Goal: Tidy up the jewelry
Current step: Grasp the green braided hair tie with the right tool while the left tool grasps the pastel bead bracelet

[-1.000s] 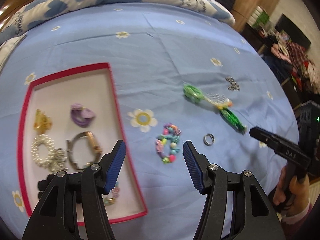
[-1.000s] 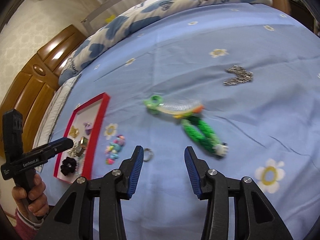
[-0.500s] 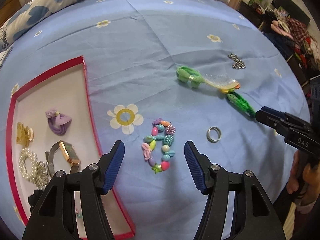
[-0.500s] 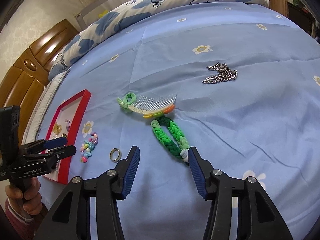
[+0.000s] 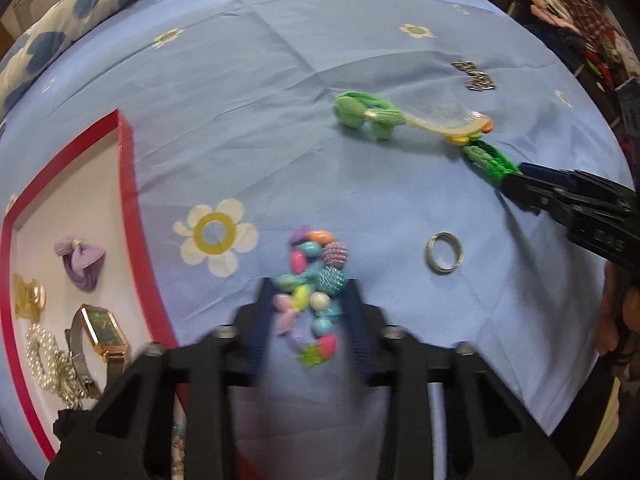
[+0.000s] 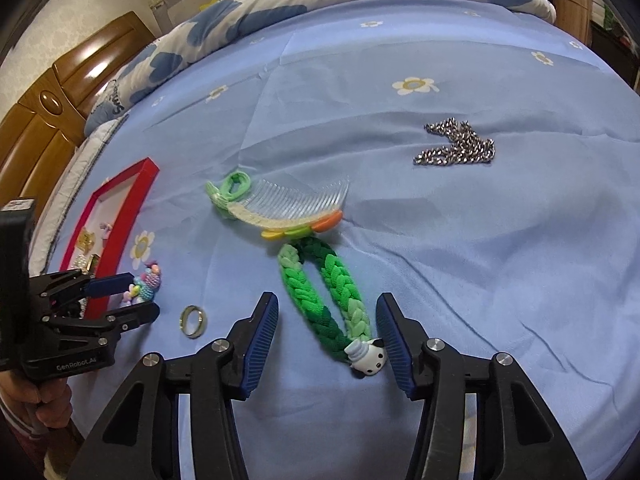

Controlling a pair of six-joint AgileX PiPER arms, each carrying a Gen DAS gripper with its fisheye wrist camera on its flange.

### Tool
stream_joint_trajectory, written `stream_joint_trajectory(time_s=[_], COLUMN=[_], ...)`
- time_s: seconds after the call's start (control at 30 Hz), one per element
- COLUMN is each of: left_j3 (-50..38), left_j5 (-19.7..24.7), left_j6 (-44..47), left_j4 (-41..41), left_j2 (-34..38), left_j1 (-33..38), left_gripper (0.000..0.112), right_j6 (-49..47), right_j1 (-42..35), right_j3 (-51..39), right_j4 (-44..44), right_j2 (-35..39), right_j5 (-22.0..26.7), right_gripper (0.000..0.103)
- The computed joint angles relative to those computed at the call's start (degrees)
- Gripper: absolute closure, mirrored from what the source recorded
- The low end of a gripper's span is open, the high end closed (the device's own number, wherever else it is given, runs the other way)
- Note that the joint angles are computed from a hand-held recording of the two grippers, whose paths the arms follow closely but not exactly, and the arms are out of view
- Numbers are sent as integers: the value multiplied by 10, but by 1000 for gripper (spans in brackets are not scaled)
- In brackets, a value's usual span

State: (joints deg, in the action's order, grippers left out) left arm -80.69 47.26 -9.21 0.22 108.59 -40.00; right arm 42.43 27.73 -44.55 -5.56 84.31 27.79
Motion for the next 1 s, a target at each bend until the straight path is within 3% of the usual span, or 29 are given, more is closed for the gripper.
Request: stream_joint_trajectory(time_s=[0.07,0.13,0.27,0.53,0.77,1.0], left_j3=[-4,1,35,84,122,174], left_j5=[-3,-8,-28,-49,-55,-53], left_j6=[-3,-3,14,58,71,86], left_j4=[0,-4,-29,-115,-152,-171], left_j2=[4,-2,-39,-116,-175,-253], left_j1=[-4,-2,9,47,72,117], left_gripper=[100,100,104,105,105,105], right_j6=[16,15,-12,35,141,179], right_j1=[5,5,0,33,99,147], right_j3=[-2,1,19,42,24,-14], right_j4=[-17,-12,39,63,4,-14], right_j2=[2,-3,-31,-93,-110,-78], right_j5=[4,3,-12,-28,-29,-42], right_gripper=[76,81,82,83,83,83])
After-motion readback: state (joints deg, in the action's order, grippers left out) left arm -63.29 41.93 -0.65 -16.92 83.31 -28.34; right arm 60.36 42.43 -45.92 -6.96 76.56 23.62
